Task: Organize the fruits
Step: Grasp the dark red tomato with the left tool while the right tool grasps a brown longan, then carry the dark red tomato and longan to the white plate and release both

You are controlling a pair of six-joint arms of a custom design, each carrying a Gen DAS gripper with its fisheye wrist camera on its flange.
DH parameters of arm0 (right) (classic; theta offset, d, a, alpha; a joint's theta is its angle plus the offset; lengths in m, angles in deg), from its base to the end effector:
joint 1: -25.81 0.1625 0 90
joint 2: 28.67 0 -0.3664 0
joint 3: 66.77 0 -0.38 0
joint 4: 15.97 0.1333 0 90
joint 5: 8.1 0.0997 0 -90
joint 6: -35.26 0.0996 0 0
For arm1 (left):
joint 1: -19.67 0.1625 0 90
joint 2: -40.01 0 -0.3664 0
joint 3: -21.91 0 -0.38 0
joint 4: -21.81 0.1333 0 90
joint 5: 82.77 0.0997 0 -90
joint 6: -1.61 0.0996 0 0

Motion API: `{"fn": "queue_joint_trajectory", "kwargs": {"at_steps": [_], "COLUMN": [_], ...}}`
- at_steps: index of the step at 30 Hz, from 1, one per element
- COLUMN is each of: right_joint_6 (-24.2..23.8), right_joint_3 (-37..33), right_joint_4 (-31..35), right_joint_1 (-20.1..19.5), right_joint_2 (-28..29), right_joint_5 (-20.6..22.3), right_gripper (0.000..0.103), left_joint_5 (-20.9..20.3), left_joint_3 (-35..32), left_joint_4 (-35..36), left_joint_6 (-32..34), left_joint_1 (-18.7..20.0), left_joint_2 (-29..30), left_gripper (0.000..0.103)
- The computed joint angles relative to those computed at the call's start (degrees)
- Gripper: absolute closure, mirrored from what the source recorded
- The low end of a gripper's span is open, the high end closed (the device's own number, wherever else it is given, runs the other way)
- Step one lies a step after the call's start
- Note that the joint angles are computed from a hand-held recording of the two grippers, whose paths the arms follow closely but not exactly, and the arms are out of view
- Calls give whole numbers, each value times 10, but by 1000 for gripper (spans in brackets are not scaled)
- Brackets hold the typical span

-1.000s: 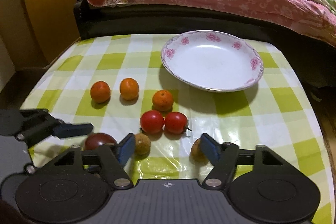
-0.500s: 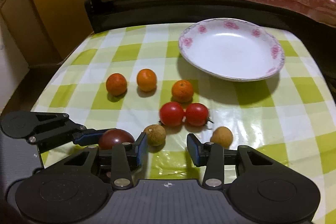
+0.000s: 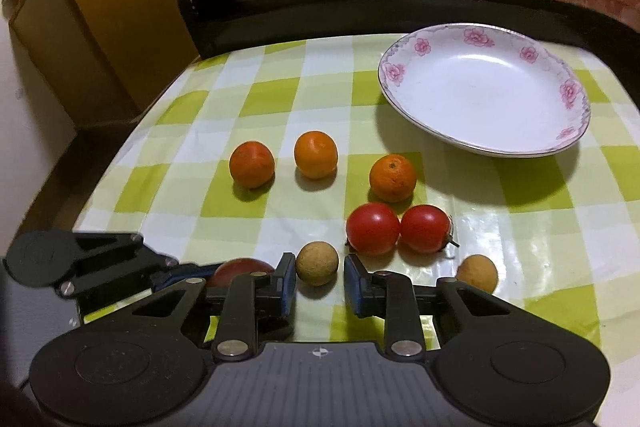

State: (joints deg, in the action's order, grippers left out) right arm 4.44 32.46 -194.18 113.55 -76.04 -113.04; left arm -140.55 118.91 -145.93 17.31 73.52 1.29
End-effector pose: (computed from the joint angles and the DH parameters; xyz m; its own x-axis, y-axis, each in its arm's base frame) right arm 0.0831 -0.6239 0.1148 -0.8402 -0.2485 0.4820 -0.4643 0.7889 -0.4026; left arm -0.2080 -0.6007 0.0222 -0.6080 0.5484 -0.5741 0.7487 0.6367 -0.1847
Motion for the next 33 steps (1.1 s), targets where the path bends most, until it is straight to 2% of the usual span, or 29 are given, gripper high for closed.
{"fn": "queue_joint_trajectory", "kwargs": {"at_steps": [2, 6, 10, 18, 24, 33], "right_joint_6": [1, 2, 5, 6, 5, -9], "right_joint_3": [1, 10, 29, 58, 51, -9], "right_joint_4": [1, -5, -18, -56, -78, -82], "right_joint_1": [1, 6, 1, -4, -2, -4], "right_joint_2": [-1, -7, -24, -60, -65, -38], "right_joint_5": [0, -16, -15, -12, -16, -36], "right_gripper": [84, 84, 84, 84, 84, 84], "left_joint_5": [0, 0, 19, 16, 5, -10], "left_joint_3": [-2, -7, -15, -52, -107, -221], "left_joint_4": [3, 11, 13, 13, 13, 39], "left_joint_6": [-2, -16, -26, -37, -21, -4], "left_joint_1": [0, 1, -2, -7, -7, 3], "left_joint_2": [0, 0, 7, 26, 56, 118], "left_gripper": [58, 58, 58, 59, 59, 59]}}
